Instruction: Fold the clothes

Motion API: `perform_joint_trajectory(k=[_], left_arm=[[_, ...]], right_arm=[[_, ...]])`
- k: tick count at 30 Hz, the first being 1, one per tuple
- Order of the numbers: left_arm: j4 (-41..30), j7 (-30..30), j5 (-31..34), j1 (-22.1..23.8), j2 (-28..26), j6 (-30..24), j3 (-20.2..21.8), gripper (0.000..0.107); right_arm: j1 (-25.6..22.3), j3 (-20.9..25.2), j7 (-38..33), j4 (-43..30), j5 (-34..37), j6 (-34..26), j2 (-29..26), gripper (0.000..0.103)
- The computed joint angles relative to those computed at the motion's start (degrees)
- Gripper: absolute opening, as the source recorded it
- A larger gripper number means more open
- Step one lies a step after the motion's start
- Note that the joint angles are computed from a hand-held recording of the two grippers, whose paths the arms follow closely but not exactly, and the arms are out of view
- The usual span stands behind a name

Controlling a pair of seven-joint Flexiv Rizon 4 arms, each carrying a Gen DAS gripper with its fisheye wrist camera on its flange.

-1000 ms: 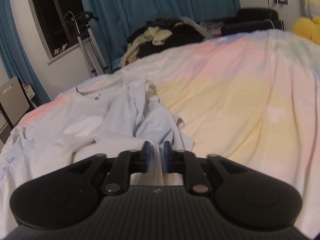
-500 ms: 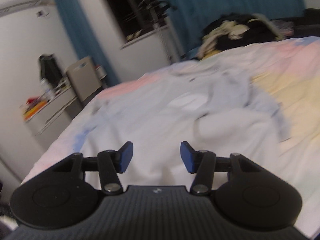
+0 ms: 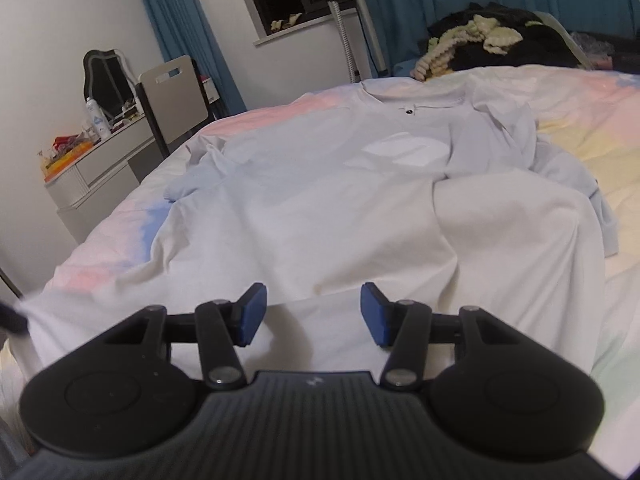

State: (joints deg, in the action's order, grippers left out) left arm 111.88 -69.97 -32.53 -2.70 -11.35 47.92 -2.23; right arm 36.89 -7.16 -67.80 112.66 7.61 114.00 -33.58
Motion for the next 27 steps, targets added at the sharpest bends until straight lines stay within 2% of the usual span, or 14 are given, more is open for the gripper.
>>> perform_joint_trajectory(k=[1,3,9,12,14,15,18,23,27], left_arm=[[0.12,-0.37,1.62,-0.07,-0.12,-0.18,0.39,0.057],[0.81,1.01,3.12,0.46,0.63,-1.55,0.93,0.057],[2.52,6.95,1.62,0.87,2.15,-6.37,0.73,0.057],[0.56,5.13,2.61,-0.20,-0.19,-7.87,-0.08,0.057],[-0.70,3.09,3.28,-1.32,-2.14,-6.85,-0.78,0.056],[-1.33,2.51,4.88,-2.05,-2.99,-6.07,-0.99,0.054],[-4.00,0.27,11.64,-3.46,-4.61,-7.92,-0.62,0.009],[-5.17,0.04,11.64,-1.77,-1.27,-14.86,0.36,0.005],[-4.88,-2.43,15.84,-1.31,1.14,-19.62,1.89,0.005]], right_arm=[[0.39,-0.31,-0.05,0.12,0.37,0.29,0.03,0.053],[0.97,-0.73,-0.14,0.19,1.14,0.80,0.06,0.053],[1.46,-1.22,-0.03,-0.45,2.61,0.95,-0.17,0.053],[1.44,-1.39,-0.10,-0.69,2.76,0.97,-0.33,0.053],[2.15,-2.19,-0.35,-0.51,3.48,1.28,-0.28,0.053],[2.38,-2.51,-0.49,-0.40,3.84,1.47,-0.23,0.053],[3.95,-4.24,-0.80,0.20,5.83,1.44,0.15,0.053],[5.38,-6.00,-0.83,1.13,9.06,2.26,0.89,0.053],[7.93,-9.07,-1.93,0.77,11.54,2.08,0.57,0.053]])
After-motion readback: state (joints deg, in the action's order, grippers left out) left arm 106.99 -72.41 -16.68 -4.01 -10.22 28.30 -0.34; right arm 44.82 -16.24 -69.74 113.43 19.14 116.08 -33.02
